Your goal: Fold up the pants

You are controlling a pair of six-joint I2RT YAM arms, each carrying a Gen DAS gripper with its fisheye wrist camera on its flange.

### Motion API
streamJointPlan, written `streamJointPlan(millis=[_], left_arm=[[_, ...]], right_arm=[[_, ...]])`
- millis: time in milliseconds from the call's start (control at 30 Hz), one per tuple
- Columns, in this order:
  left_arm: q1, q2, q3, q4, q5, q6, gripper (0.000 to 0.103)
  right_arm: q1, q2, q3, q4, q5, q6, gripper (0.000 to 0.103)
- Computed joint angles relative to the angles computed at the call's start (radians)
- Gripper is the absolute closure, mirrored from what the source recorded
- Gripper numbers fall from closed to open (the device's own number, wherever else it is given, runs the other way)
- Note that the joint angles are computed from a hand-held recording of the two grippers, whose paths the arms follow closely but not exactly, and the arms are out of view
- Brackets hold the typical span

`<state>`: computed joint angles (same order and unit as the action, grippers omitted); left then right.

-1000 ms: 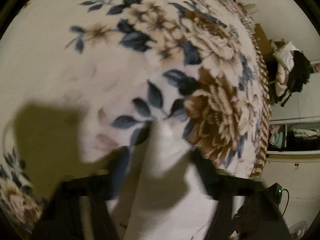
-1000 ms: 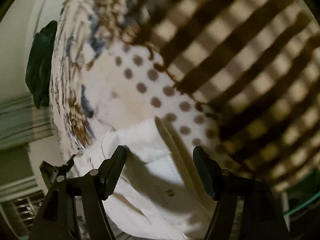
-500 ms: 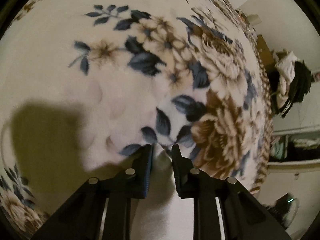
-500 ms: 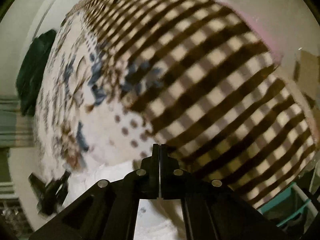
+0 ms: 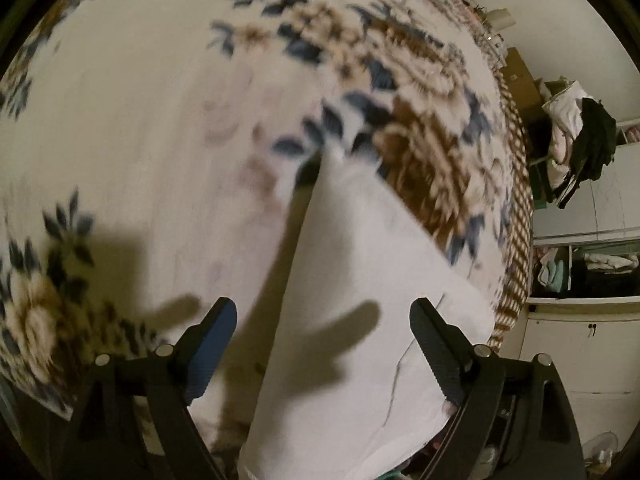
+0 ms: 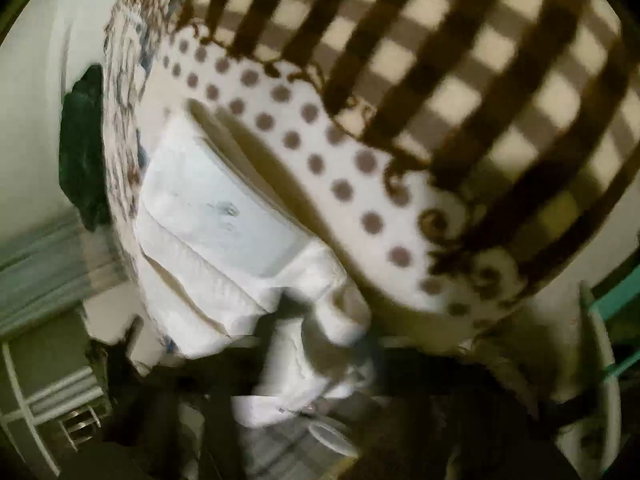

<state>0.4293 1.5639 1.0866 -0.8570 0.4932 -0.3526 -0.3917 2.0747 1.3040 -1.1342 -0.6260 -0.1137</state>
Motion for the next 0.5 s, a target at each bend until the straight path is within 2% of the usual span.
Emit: streamJointPlan(millis=[33,233,300,400,467,500], left_arm=[[-0.003,0.0,-0.008,-0.001,0.004,-0.005,0.015],[-0.033,0.027,0.012,0.063,0.027,-0.054,0.014],[-0.057,0.076,0.037,0.088,0.033,-0.059,0.014],[-0.081,0.179,0.089,0.108,0.05,-0.06,0.015],[-0.08,0.202,0.095,0.154,0.043,-0.066,0.015],[-0.075,0.207,0.097,0.175,0.032,-0.065,0.018]], right_arm=[[0.009,-0.045,-0.024,0.033,0.02,0.022,0.09],[-0.053,-0.232,-0.006,0.017,0.138,0.008,0.095],[-0.09,-0.208,0.014,0.007,0.185,-0.02,0.095],[-0.1,-0.065,0.079,-0.104,0.199,-0.1,0.091],[-0.06,-0.053,0.121,-0.131,0.238,-0.138,0.087],[-0.048,-0.06,0.144,-0.138,0.24,-0.159,0.086]])
